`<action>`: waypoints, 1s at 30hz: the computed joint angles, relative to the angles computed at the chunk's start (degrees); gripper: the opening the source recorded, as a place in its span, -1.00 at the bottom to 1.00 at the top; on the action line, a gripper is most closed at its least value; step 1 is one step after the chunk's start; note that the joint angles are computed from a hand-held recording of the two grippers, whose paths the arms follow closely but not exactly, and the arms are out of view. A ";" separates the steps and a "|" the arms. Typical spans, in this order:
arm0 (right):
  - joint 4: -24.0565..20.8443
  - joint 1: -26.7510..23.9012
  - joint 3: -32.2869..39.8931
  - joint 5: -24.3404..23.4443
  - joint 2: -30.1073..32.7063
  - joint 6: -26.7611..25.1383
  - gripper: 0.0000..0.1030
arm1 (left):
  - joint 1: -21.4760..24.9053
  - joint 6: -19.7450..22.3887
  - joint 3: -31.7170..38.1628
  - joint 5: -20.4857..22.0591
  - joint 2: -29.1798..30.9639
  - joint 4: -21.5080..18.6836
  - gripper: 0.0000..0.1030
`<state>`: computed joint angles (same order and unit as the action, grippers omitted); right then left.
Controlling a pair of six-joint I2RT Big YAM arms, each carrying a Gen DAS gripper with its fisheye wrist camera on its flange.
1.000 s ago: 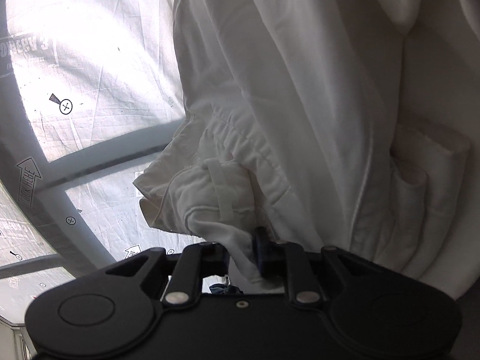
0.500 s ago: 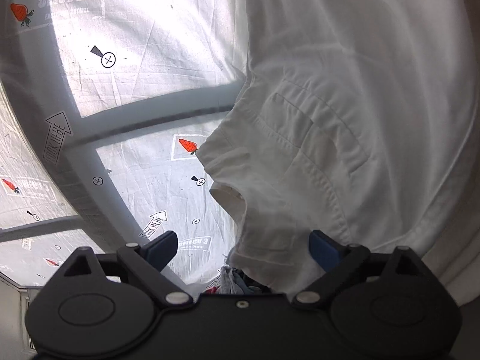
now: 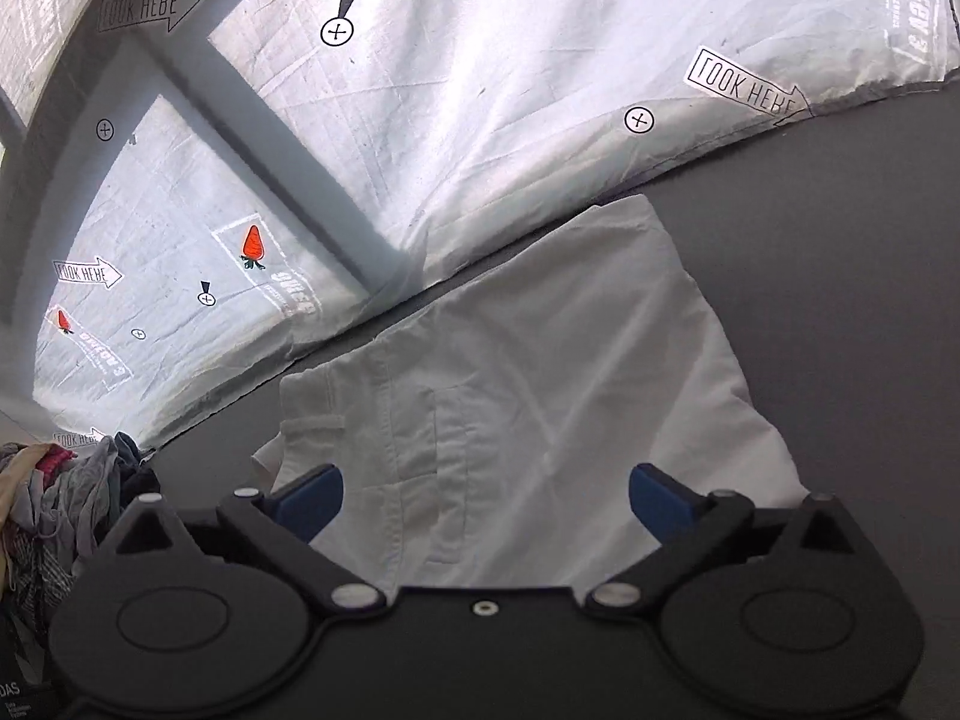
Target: Fold clothes
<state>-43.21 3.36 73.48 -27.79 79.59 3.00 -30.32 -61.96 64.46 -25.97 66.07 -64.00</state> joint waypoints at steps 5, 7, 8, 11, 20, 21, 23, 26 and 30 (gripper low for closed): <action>1.50 -1.46 0.54 12.67 4.28 -13.75 1.00 | 3.04 2.82 0.81 1.64 2.21 1.99 1.00; 0.46 -2.14 2.73 12.49 7.52 -14.36 1.00 | 4.12 3.75 0.65 2.44 2.29 4.40 1.00; -0.16 -2.42 4.00 11.91 9.22 -14.26 1.00 | 4.67 4.23 0.46 2.81 2.21 5.84 1.00; -2.38 -2.98 8.24 9.22 14.12 -12.94 1.00 | 6.78 5.49 -0.51 4.74 1.68 11.37 1.00; -0.53 -2.06 9.44 9.66 16.26 -15.09 1.00 | 10.77 3.56 -1.72 10.20 3.84 21.62 1.00; 0.42 -2.05 8.66 9.71 15.81 -15.09 1.00 | 10.69 3.95 -0.46 10.62 5.14 19.98 1.00; 1.78 -2.19 7.59 9.43 15.18 -14.95 1.00 | 9.97 4.75 0.46 10.84 6.11 19.67 1.00; 2.64 -2.13 6.99 9.55 14.77 -14.88 1.00 | 8.42 7.14 0.00 10.77 5.60 22.84 1.00; 4.58 -1.91 5.79 10.08 14.13 -14.88 1.00 | 5.26 11.35 3.77 4.03 9.09 16.74 1.00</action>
